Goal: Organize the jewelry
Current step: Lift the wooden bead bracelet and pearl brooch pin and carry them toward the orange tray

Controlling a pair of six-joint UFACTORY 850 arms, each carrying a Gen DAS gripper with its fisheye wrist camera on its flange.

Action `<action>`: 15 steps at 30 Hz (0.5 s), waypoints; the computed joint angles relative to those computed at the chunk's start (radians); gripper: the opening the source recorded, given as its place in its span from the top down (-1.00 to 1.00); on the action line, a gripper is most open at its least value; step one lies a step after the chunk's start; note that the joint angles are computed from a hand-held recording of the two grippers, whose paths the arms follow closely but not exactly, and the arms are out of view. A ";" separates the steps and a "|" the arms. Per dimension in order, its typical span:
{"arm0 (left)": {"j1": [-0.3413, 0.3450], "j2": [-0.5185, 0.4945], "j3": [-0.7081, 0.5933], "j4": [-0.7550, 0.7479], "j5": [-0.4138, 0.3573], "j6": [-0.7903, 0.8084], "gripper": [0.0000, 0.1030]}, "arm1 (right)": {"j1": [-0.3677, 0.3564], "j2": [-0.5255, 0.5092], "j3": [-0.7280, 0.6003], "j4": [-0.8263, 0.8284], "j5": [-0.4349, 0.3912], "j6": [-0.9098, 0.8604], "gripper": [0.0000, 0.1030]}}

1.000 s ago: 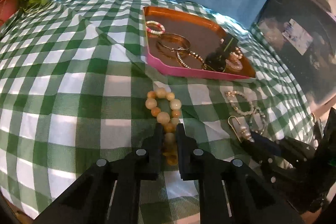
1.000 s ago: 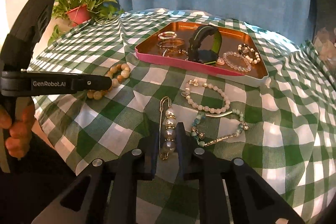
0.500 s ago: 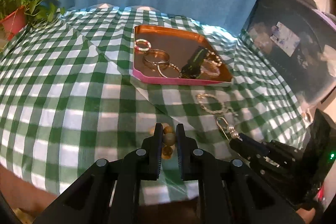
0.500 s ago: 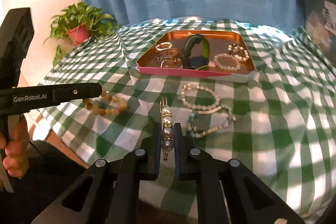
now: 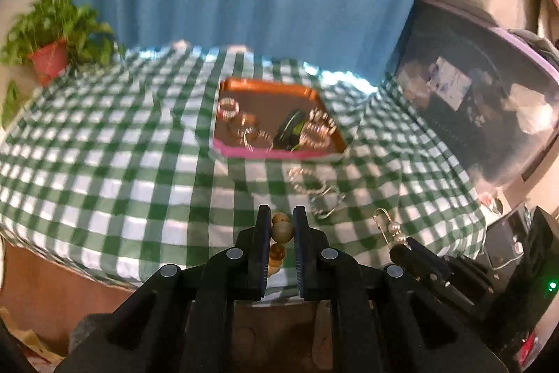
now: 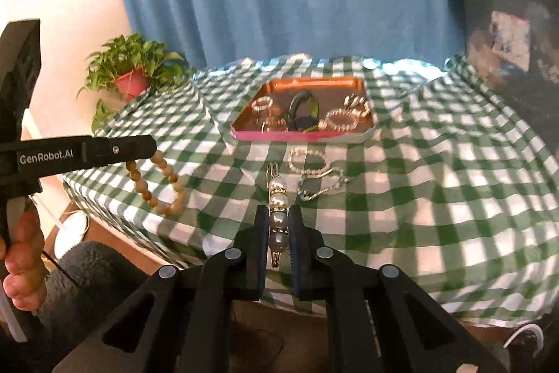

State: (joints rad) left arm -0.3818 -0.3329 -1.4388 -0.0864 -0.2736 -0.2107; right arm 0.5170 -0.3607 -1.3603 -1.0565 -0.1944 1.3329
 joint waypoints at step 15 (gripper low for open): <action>-0.103 0.179 0.074 0.555 0.070 -0.463 0.75 | 0.059 0.178 0.057 -0.289 -0.134 0.284 0.81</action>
